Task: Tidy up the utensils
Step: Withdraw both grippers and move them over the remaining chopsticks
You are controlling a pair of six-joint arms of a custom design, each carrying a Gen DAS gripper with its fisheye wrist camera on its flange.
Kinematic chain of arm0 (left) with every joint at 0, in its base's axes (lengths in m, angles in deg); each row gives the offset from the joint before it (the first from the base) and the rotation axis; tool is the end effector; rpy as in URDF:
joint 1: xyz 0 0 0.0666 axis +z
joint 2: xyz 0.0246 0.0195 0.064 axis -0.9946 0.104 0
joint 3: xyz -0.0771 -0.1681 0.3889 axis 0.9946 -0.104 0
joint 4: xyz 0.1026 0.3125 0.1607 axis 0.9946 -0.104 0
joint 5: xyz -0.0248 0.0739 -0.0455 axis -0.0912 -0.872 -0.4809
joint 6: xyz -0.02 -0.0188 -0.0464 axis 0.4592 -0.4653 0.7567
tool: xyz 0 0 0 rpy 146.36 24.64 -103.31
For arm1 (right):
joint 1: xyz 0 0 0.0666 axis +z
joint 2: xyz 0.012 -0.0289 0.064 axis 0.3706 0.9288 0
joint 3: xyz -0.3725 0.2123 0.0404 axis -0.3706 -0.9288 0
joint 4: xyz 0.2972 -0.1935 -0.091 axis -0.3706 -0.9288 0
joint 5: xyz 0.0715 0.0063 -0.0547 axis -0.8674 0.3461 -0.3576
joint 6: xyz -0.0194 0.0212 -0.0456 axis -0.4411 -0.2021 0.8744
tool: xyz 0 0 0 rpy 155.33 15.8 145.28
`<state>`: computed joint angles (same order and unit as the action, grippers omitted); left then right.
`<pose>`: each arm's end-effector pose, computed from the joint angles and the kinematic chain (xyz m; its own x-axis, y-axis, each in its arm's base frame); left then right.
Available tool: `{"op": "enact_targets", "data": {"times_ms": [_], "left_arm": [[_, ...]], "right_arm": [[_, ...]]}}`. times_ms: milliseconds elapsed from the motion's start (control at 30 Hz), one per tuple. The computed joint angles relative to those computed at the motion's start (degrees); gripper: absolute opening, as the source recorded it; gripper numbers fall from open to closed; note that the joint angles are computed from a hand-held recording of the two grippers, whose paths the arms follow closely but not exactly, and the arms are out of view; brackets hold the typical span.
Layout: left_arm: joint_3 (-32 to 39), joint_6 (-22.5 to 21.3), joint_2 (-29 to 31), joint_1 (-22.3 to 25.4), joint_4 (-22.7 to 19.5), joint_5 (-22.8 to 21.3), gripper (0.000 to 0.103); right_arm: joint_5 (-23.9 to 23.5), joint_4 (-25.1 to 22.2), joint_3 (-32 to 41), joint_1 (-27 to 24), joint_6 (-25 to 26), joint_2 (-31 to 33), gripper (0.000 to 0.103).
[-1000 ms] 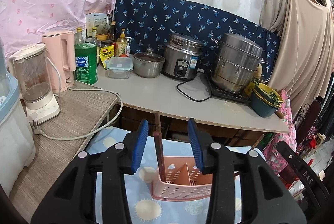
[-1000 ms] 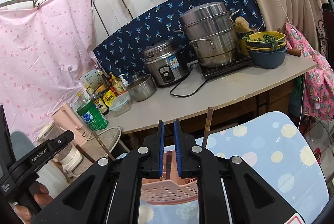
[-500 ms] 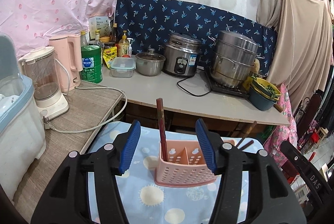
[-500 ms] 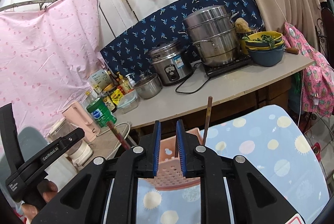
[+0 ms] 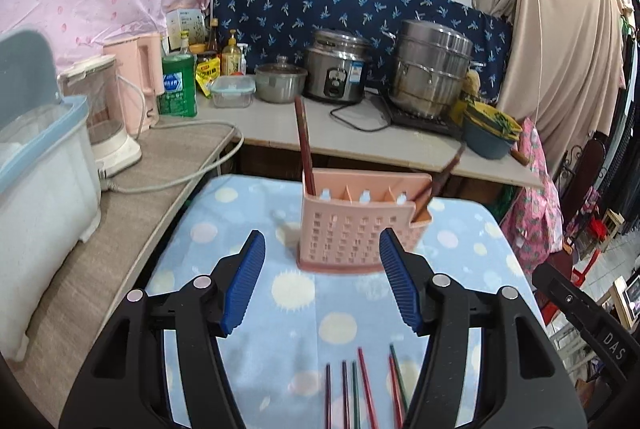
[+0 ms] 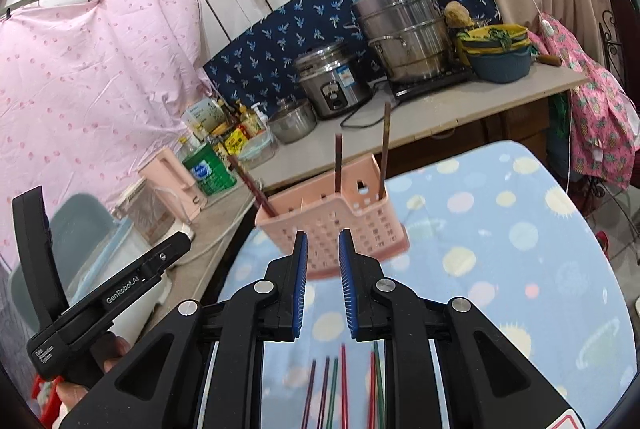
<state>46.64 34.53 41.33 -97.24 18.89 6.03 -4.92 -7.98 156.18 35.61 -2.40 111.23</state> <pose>0.5262 -0.1090 0.6638 -0.4734 -0.3109 -0.8242 -0.3640 0.9210 -0.1384 0.5921 0.1613 0.6366 -0.6509 0.0915 -0.7536 -0.4090 0.7941 0.4497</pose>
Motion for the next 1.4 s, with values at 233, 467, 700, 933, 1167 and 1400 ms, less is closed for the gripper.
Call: {"op": "enact_targets", "data": {"times_ms": [233, 467, 700, 933, 1167, 1400], "left_arm": [[-13.0, 2.4, -6.7, -3.2, 2.0, -1.0, 0.057], [-23.1, 5.9, -11.8, -6.3, 2.5, -0.4, 0.057], [-32.7, 8.6, -15.3, -9.5, 2.8, -0.9, 0.057], [-39.3, 11.6, -17.5, -10.9, 3.0, 0.4, 0.057], [-42.7, 12.6, -18.2, -12.3, 2.7, 1.6, 0.057], [-44.1, 12.6, -18.6, -13.0, 2.4, 2.3, 0.057]], "right_arm": [[-0.2, 2.5, -18.1, -0.7, 4.7, -9.5, 0.017], [1.0, 2.2, -29.6, -1.2, 9.4, -15.8, 0.017], [5.3, 3.2, -42.0, 0.2, 14.9, -21.4, 0.017], [7.8, 4.2, -48.1, 1.3, 17.6, -23.6, 0.017], [9.2, 5.0, -49.5, 1.8, 18.2, -23.4, 0.017], [10.1, 5.9, -50.6, 2.5, 18.2, -23.2, 0.018]]}}
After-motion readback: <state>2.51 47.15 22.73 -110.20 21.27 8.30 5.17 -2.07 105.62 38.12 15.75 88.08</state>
